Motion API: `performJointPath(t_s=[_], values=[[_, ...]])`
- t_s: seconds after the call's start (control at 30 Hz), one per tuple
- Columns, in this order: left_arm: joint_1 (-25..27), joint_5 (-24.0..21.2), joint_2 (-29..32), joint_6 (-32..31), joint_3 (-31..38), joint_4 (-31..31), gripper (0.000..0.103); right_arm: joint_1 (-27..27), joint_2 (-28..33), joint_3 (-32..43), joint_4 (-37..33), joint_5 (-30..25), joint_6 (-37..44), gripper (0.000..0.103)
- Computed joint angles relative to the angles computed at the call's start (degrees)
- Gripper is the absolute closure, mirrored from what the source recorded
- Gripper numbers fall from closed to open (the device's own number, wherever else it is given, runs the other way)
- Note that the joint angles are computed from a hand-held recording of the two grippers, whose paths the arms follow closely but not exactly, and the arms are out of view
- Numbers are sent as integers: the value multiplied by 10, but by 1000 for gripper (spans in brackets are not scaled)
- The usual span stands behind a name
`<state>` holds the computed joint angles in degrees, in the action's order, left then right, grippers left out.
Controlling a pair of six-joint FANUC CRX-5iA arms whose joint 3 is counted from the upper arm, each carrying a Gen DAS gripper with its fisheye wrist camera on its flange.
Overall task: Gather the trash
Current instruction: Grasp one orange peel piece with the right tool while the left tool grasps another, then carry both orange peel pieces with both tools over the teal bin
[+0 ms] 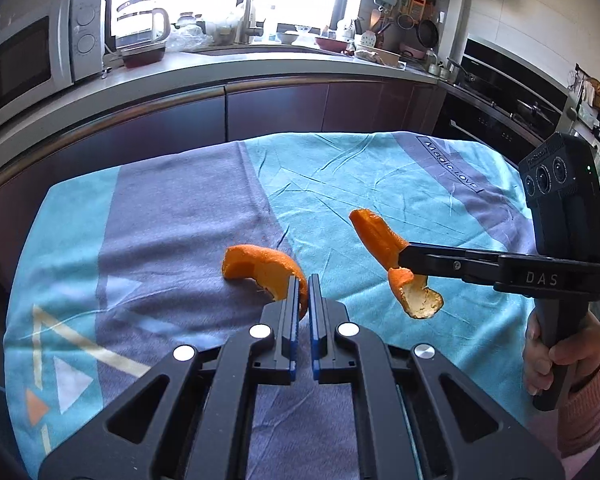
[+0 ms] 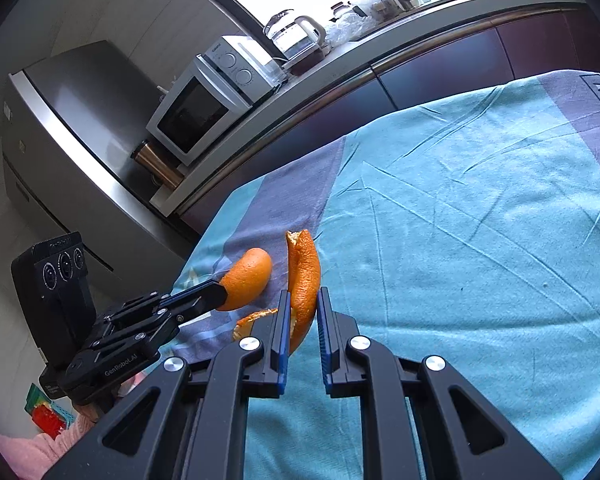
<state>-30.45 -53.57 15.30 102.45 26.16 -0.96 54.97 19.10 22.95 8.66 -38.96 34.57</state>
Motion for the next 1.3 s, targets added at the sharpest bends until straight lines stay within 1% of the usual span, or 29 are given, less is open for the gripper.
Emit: performJointPath(t_s=[0.23,0.37,0.57,0.63,0.7,0.87,0.93,0.97,1.07,1.23,1.3], values=[[5,22,-75,42,-78,-18,98,13,0,5,-12,10,8,91],[5,26,-113,66,-111,-35,98,20,6,18,-23,11,22,91],[6,25,-156,82,-151,-46,98,29,21,41,-38,2,44,91],[8,23,-164,79,-166,-38,98,32,25,47,-42,-3,48,91],[11,21,-163,70,-176,-25,98,34,29,51,-44,-9,48,91],[5,18,-155,73,-183,-23,97,38,33,52,-43,-18,43,91],[4,16,-151,74,-181,-26,95,39,33,51,-43,-20,42,91],[6,18,-148,70,-182,-22,92,39,33,50,-45,-19,42,91],[5,10,-138,70,-174,-26,88,39,33,48,-47,-20,42,91],[8,4,-126,69,-169,-25,88,39,34,50,-51,-21,43,91],[7,3,-125,72,-167,-31,90,39,36,52,-51,-22,44,91]])
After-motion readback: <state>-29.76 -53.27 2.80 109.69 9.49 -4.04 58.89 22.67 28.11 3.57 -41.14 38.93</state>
